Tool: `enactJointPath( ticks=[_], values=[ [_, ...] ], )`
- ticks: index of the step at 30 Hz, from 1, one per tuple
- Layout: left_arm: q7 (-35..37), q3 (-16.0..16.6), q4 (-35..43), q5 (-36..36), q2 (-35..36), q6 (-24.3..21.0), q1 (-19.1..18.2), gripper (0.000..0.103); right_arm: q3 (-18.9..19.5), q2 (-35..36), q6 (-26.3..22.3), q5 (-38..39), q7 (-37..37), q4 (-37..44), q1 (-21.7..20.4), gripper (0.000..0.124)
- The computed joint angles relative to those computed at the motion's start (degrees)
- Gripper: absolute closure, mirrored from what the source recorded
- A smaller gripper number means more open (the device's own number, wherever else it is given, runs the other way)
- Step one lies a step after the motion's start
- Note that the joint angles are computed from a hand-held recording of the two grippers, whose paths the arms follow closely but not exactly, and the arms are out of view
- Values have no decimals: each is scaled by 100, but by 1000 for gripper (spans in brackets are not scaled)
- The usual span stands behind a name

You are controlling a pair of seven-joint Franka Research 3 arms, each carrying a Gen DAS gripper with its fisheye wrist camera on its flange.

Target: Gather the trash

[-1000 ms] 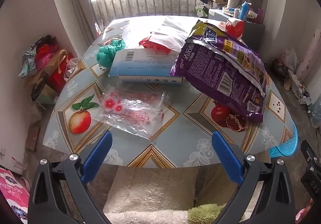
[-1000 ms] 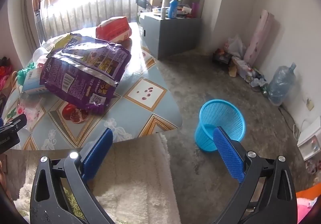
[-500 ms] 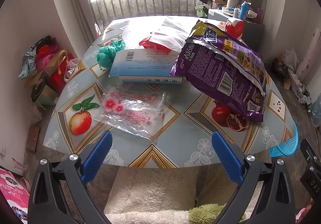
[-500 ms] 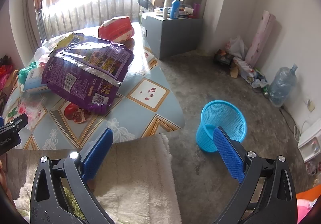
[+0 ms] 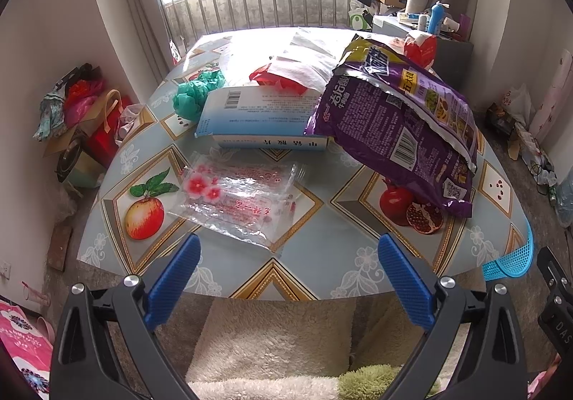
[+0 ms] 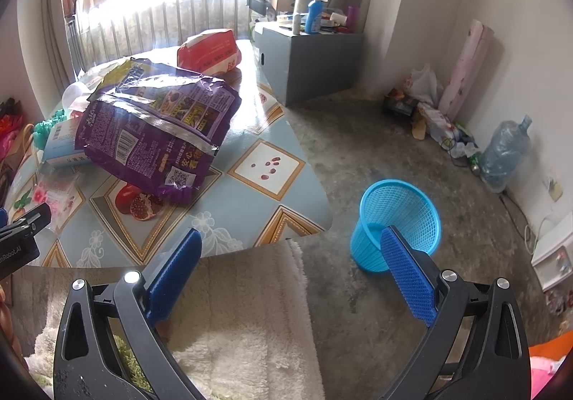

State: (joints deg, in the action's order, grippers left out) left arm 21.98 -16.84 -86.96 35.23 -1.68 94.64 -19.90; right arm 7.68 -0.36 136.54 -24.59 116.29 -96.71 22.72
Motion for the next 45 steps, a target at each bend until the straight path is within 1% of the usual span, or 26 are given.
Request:
enactJointPath(
  ticks=[38,45],
  values=[
    [60,8,-104,-59,-94,34,70,6,-30,166,-77,-56,32,172,118,29],
    [92,24,-487,-93,-401,327,167,6,-15,137,-169,-304,211,220,169,29]
  ],
)
